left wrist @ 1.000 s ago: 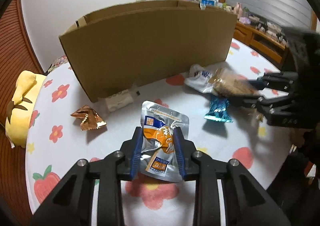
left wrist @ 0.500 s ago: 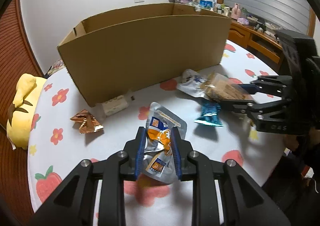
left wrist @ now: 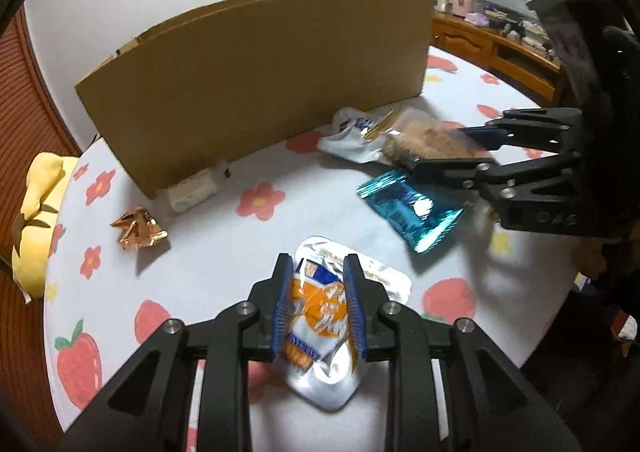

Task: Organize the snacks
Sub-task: 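Lift the silver pouch with the left tool while the right tool holds the rice-cake bar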

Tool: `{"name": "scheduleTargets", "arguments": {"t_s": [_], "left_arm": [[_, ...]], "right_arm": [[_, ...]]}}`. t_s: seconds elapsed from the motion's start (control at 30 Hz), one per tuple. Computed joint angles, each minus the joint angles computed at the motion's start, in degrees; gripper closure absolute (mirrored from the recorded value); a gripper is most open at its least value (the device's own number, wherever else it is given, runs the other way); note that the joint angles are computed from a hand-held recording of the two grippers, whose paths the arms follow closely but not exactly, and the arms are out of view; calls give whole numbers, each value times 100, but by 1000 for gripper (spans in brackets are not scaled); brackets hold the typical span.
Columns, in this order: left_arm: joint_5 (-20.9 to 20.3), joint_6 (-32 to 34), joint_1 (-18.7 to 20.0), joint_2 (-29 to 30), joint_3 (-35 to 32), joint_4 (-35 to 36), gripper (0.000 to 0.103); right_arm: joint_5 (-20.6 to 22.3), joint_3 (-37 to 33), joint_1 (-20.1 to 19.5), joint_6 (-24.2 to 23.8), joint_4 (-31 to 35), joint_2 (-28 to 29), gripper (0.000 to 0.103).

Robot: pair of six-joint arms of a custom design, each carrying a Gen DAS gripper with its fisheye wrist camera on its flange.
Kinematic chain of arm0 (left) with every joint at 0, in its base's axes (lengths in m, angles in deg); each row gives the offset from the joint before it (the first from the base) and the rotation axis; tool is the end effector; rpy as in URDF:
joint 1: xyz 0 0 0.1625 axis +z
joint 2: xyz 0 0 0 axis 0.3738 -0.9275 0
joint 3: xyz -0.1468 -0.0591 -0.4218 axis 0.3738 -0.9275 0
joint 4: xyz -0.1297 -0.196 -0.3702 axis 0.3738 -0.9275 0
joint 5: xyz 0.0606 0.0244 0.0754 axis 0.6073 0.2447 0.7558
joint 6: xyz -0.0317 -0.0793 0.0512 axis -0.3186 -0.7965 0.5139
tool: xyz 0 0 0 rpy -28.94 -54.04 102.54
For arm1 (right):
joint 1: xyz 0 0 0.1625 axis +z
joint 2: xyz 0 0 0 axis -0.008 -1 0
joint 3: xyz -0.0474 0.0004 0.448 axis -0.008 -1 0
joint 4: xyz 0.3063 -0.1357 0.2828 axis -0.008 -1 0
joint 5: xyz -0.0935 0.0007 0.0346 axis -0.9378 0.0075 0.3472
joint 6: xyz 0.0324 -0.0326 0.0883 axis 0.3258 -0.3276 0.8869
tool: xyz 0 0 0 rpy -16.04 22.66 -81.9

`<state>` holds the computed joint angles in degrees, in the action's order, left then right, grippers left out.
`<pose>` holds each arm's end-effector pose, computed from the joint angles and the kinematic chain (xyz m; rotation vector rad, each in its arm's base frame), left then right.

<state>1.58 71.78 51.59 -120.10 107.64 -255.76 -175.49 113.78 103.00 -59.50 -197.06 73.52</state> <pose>-0.0037 -0.7081 0.1949 0.6193 2.2237 -0.7152 0.2897 -0.8029 -0.1089 1.2023 -2.4156 0.6034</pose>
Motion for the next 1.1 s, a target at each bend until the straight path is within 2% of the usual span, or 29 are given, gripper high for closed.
{"name": "scheduleTargets", "arguments": {"t_s": [0.1, 0.2, 0.3, 0.4, 0.43, 0.5, 0.53, 0.63, 0.7, 0.8, 0.87, 1.0, 1.03, 1.07, 1.1], "left_arm": [[-222, -68, 10, -143, 92, 144, 59], [-242, 56, -27, -256, 252, 118, 53], [-335, 20, -4, -395, 376, 375, 52], [-224, 79, 9, -417, 436, 507, 49], [-204, 65, 15, -406, 413, 575, 47], [-198, 153, 17, -394, 438, 525, 37], [-202, 144, 20, -395, 432, 544, 36], [-510, -117, 106, -470, 391, 772, 36], [-596, 43, 130, -458, 452, 549, 33], [-626, 10, 142, -458, 433, 581, 35], [-634, 8, 121, -485, 430, 676, 48], [-571, 41, 92, -451, 452, 549, 52], [-554, 48, 92, -441, 463, 462, 61], [-459, 117, 75, -411, 495, 205, 66], [-443, 102, 70, -407, 499, 189, 67]], "right_arm": [[4, -6, -3, 0, 11, 0, 61], [2, -2, -1, 1, 5, 0, 60], [-2, -10, -1, 0, 9, 2, 61], [-1, -1, 0, 1, 0, 1, 60], [-1, 0, 0, 1, -1, 1, 60], [-2, 1, 0, 2, -2, 2, 60], [-6, 2, 1, 5, 2, 2, 60], [-7, 5, 2, 5, -1, 1, 60], [-6, -1, 0, 5, 7, 2, 60], [-10, -1, 2, 0, 7, 5, 60], [-16, -11, 2, -4, 14, 9, 60], [-21, -2, 2, -15, -1, 11, 60], [-15, 0, 5, -8, 3, 9, 60], [-17, 0, 4, -6, -1, 9, 60], [-20, 0, 3, -5, -1, 10, 60]]}}
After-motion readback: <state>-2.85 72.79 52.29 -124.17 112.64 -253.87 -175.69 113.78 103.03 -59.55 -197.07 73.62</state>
